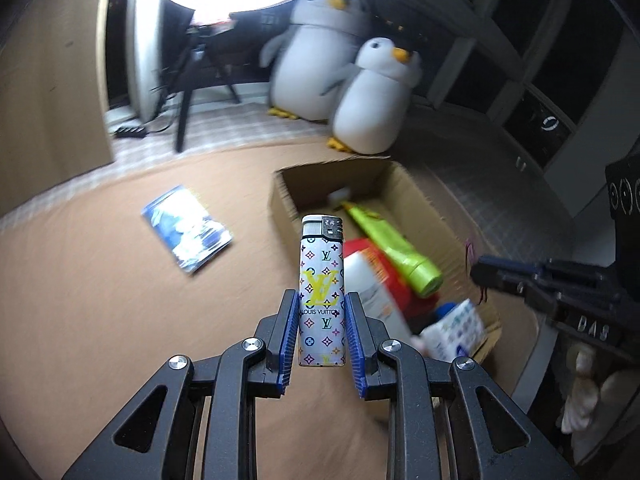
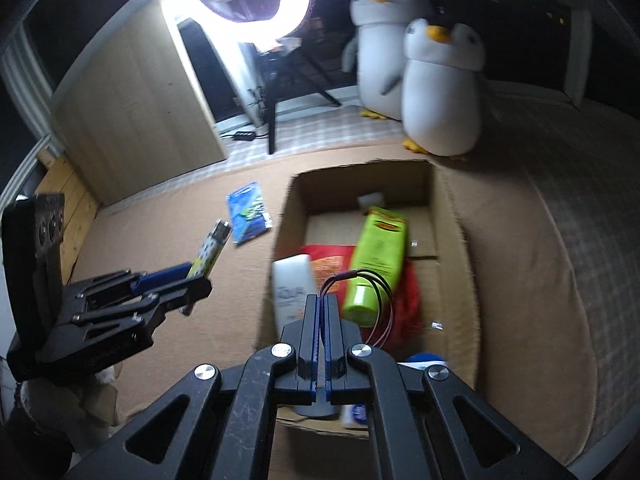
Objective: Organize objects
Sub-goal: 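Carry the cable with the right tool while the left tool carries the lighter into the box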
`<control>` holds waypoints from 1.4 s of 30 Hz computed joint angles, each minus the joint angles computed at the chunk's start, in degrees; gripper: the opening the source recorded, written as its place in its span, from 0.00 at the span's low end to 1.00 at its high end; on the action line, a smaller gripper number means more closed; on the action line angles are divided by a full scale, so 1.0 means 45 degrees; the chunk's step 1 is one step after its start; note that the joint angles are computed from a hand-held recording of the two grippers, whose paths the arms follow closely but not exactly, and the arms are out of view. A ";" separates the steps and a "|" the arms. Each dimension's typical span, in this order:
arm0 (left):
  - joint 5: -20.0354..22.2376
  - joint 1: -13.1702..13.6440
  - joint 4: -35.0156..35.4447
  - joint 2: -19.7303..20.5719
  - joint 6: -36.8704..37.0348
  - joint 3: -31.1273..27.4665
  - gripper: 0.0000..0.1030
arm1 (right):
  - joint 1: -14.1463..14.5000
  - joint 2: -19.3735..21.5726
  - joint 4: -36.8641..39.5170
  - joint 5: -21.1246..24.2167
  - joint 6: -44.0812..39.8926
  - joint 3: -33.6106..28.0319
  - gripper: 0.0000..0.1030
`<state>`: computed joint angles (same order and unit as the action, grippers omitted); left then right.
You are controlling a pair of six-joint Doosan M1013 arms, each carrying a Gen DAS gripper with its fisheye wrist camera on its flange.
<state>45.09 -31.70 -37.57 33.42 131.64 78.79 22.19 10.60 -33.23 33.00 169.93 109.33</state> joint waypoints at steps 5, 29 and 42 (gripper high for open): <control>-0.0001 -0.0511 0.0761 0.0491 -0.0623 -0.0758 0.24 | -0.0255 -0.0165 -0.0009 -0.0207 0.0163 0.0319 0.02; -0.0287 -0.1076 0.1675 0.1048 -0.1563 -0.1652 0.35 | -0.0779 -0.0224 0.0332 -0.0803 -0.0196 0.0632 0.29; -0.0678 -0.0727 0.1336 0.0597 -0.1023 -0.1085 0.44 | -0.0784 -0.0187 0.0712 -0.1040 -0.0274 0.0505 0.41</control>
